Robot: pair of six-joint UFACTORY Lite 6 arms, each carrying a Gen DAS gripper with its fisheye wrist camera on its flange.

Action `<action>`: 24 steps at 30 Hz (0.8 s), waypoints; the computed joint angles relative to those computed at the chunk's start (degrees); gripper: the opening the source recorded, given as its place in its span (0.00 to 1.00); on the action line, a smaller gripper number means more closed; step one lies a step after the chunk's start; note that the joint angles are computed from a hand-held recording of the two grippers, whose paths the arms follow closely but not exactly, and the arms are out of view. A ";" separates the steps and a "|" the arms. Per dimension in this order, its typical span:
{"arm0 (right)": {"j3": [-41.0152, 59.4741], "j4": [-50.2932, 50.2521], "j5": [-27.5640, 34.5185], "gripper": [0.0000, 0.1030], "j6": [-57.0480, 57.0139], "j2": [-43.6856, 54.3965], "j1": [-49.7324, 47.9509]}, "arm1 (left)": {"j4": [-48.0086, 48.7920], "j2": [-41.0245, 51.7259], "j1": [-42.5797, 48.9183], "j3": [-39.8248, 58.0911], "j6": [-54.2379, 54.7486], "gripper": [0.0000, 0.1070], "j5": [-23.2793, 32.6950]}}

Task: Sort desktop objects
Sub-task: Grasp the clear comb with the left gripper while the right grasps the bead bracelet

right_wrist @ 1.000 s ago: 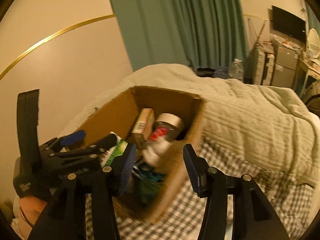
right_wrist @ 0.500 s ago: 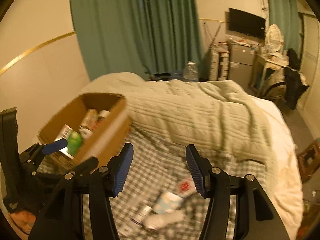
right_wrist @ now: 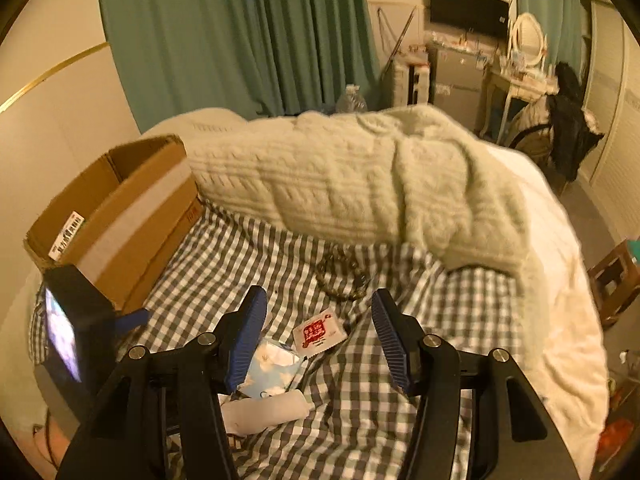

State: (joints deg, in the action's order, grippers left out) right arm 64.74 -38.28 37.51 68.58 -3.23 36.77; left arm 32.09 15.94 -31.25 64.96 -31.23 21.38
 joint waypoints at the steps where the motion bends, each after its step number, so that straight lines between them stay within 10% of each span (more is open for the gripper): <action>1: -0.83 0.37 -2.28 0.53 -0.03 0.93 -0.97 | 0.69 1.63 -0.08 0.40 -0.20 0.87 -0.41; 6: -2.56 3.27 -10.88 0.53 -3.03 7.22 -7.29 | -1.83 8.28 -0.07 2.95 4.70 0.84 -2.11; 10: -0.79 6.45 -15.85 0.53 -6.68 14.73 -11.61 | -0.95 11.08 -0.75 5.58 7.48 0.24 -2.47; 24: 29.92 18.53 -13.11 0.53 -23.18 48.75 -20.85 | -27.08 35.88 5.61 44.51 25.22 0.24 3.60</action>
